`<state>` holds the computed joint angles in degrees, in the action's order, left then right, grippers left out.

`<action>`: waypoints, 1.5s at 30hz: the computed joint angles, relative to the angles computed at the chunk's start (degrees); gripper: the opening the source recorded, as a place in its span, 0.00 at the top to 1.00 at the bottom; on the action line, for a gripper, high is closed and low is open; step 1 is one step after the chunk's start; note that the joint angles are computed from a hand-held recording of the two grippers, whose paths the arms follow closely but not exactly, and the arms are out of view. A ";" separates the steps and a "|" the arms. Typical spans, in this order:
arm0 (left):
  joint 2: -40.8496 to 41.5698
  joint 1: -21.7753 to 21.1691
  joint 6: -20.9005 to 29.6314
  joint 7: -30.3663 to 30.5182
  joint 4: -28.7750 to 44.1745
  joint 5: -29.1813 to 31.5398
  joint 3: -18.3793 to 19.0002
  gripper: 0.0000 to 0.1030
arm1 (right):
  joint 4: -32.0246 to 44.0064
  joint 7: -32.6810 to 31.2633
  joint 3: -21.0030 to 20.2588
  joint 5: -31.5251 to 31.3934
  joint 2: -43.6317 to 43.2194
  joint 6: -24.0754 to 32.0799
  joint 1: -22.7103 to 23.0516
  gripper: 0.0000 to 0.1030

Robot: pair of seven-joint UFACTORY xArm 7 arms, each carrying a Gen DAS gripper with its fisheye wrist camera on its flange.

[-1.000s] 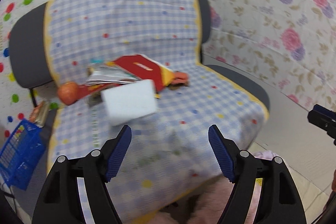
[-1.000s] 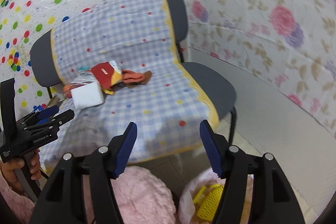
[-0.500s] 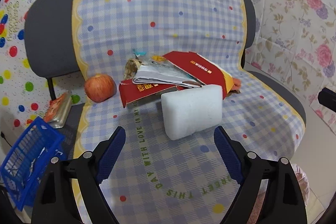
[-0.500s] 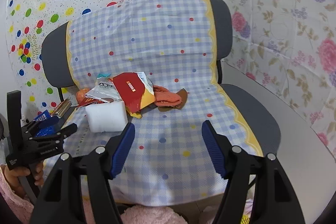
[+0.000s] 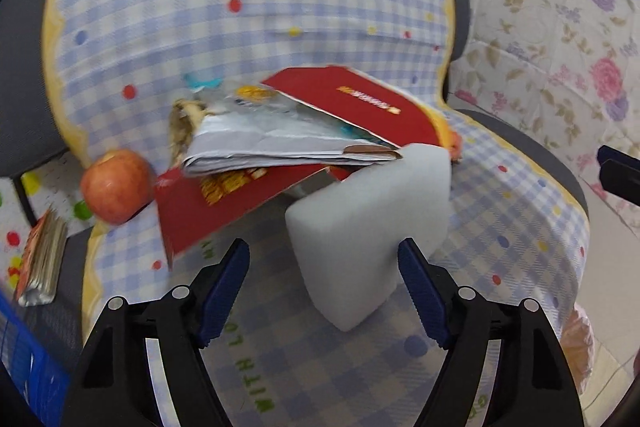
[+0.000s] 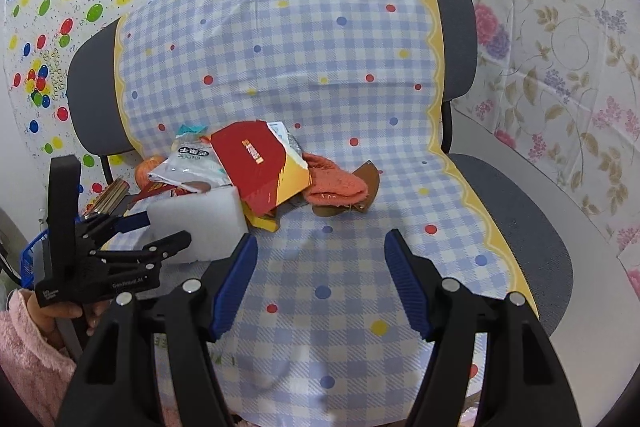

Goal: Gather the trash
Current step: 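Grasp the white foam block with the left tool, then grasp the white cardboard flap with the right tool while the left tool holds the foam block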

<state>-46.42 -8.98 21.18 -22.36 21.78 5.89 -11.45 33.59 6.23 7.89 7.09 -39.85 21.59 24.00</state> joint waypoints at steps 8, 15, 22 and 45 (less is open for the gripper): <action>-2.43 -4.95 0.66 3.10 -0.66 -2.80 1.43 0.60 | -0.95 -1.04 -1.38 1.59 -1.28 1.21 1.40 0.37; -14.78 -2.70 8.70 -4.85 -0.76 -1.14 -5.69 0.66 | -1.57 -1.00 -0.88 1.85 -2.23 0.56 1.42 0.37; -21.78 5.19 15.23 -12.51 2.64 4.36 -9.00 0.66 | 0.47 -1.43 0.92 -0.23 2.18 -2.28 0.83 0.44; -9.27 18.25 4.66 -18.49 4.63 13.14 -6.33 0.66 | 24.67 20.68 15.83 -40.28 34.63 -5.43 -9.00 0.50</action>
